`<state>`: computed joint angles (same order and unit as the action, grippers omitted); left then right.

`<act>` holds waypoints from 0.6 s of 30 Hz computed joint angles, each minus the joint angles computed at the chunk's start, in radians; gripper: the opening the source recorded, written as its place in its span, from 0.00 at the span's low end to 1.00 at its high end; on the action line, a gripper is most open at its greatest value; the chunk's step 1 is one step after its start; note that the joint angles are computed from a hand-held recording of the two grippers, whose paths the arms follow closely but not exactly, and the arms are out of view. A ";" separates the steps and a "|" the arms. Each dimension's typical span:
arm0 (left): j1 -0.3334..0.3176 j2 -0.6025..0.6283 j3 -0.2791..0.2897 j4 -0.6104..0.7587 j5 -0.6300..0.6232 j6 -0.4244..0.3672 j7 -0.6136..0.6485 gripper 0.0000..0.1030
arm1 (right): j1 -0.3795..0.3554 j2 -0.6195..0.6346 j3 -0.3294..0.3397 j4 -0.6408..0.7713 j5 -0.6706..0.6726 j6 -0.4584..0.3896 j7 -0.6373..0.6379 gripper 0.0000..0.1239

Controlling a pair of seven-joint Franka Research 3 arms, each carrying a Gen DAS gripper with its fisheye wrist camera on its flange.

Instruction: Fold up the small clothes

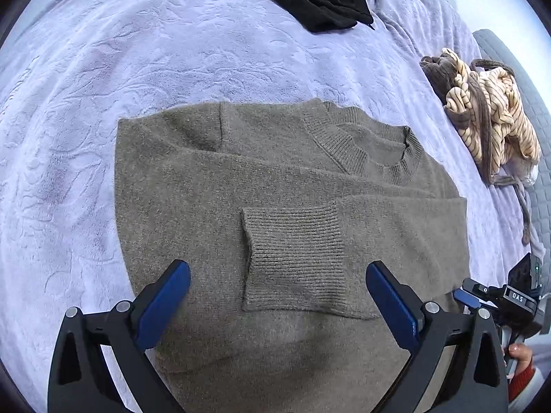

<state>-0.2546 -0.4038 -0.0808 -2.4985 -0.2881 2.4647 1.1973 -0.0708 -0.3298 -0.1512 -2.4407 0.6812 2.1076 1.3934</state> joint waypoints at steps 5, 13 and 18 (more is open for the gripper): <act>-0.026 0.078 0.024 0.048 -0.074 -0.024 0.094 0.75 | 0.001 -0.001 0.004 0.004 -0.011 0.005 0.001 0.39; -0.008 0.095 0.044 0.040 -0.270 -0.031 0.229 0.12 | -0.029 -0.003 -0.011 0.010 -0.023 0.104 0.033 0.39; 0.011 0.024 -0.004 0.023 -0.184 -0.028 0.224 0.09 | -0.023 0.093 -0.036 0.088 0.000 0.017 -0.016 0.22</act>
<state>-0.2433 -0.3803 -0.0847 -2.4757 -0.4721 2.4371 1.4211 -0.0938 -0.2365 -0.1872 -2.3531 0.6816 2.1250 1.3774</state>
